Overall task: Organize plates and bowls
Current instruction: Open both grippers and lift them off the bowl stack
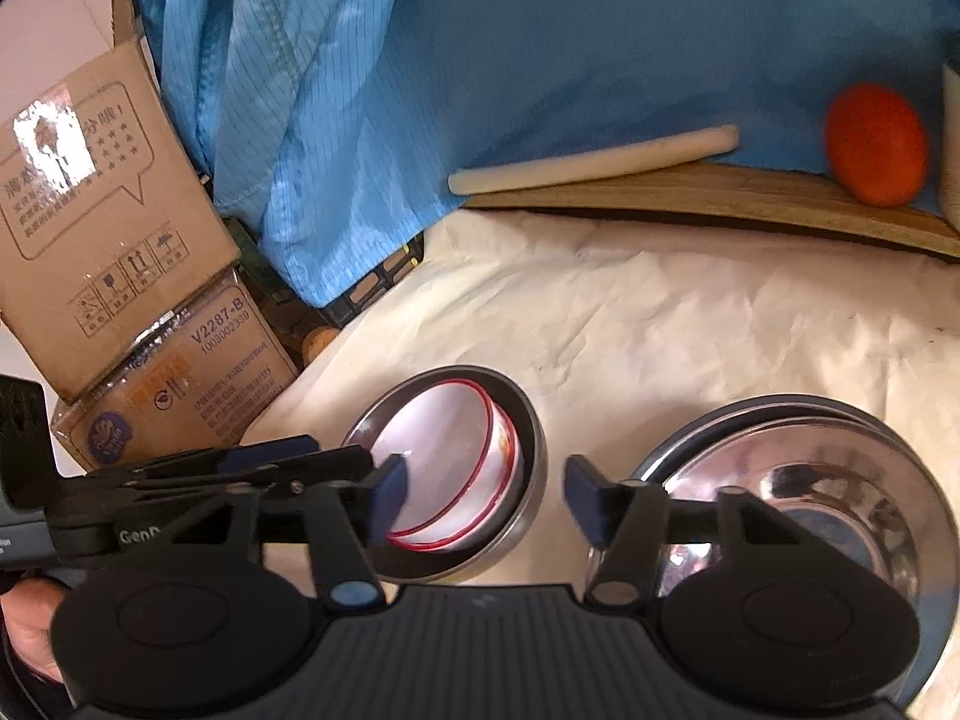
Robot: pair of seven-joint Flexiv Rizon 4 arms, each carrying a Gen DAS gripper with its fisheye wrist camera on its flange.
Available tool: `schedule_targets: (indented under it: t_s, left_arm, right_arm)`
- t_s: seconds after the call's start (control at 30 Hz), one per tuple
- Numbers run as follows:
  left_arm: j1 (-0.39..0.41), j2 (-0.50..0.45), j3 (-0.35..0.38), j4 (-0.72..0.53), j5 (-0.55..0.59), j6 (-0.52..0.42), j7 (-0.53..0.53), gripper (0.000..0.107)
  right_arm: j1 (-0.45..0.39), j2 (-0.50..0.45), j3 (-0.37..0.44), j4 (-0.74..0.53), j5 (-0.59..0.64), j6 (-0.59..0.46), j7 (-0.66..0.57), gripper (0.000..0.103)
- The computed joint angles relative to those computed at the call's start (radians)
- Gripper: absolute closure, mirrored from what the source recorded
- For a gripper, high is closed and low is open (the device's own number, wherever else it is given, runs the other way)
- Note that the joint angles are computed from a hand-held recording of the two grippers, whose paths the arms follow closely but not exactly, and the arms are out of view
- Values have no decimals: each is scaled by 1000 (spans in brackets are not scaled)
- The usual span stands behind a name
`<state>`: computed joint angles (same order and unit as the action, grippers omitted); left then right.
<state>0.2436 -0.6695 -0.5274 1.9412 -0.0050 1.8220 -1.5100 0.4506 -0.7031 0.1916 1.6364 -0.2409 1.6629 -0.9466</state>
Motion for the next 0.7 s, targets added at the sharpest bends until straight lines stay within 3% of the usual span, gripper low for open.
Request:
schedule_targets:
  t_s: [0.13, 0.27, 0.33, 0.6, 0.7]
  left_arm:
    - [-5, 20, 19, 25, 1, 24, -22, 31]
    - [-1, 33, 27, 48, 16, 59, -50, 13]
    - [7, 39, 24, 59, 32, 72, -69, 12]
    - [-21, 81, 76, 100, 69, 95, -114, 5]
    - [-29, 100, 99, 126, 77, 109, -132, 5]
  right_arm:
    - [29, 35, -47, 48, 9, 29, 9, 18]
    - [62, 77, -95, 108, 19, 71, 17, 8]
    - [84, 98, -123, 140, 28, 100, 19, 3]
    - [146, 155, -197, 222, 50, 120, 0, 0]
    - [250, 193, -316, 264, 46, 94, -17, 0]
